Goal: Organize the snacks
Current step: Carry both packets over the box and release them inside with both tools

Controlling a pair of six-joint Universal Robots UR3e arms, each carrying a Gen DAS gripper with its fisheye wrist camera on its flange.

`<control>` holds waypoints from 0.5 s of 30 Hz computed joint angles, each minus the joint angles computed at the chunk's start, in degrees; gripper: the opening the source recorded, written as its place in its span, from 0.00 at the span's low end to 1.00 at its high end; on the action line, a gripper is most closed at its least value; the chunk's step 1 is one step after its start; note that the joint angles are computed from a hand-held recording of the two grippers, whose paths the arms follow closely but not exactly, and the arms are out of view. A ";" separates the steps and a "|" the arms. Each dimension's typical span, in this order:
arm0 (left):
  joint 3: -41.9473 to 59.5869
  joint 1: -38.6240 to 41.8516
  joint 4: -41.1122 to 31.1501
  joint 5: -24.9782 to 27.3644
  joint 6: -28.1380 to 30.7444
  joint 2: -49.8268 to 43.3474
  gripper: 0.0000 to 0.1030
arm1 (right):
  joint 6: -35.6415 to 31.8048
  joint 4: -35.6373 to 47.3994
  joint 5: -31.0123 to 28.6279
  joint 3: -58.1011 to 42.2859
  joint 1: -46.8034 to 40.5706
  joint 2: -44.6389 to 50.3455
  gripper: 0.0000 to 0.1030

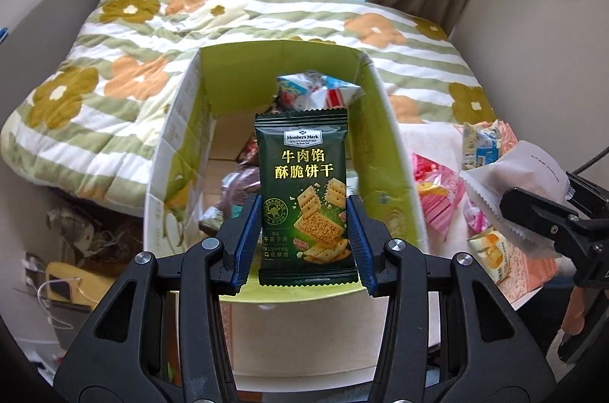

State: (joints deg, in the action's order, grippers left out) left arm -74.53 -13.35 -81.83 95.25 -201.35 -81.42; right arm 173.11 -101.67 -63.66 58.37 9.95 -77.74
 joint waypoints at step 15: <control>-13.93 16.98 0.36 -10.78 17.63 3.86 0.80 | 15.47 6.64 -6.90 -31.55 12.74 24.84 0.73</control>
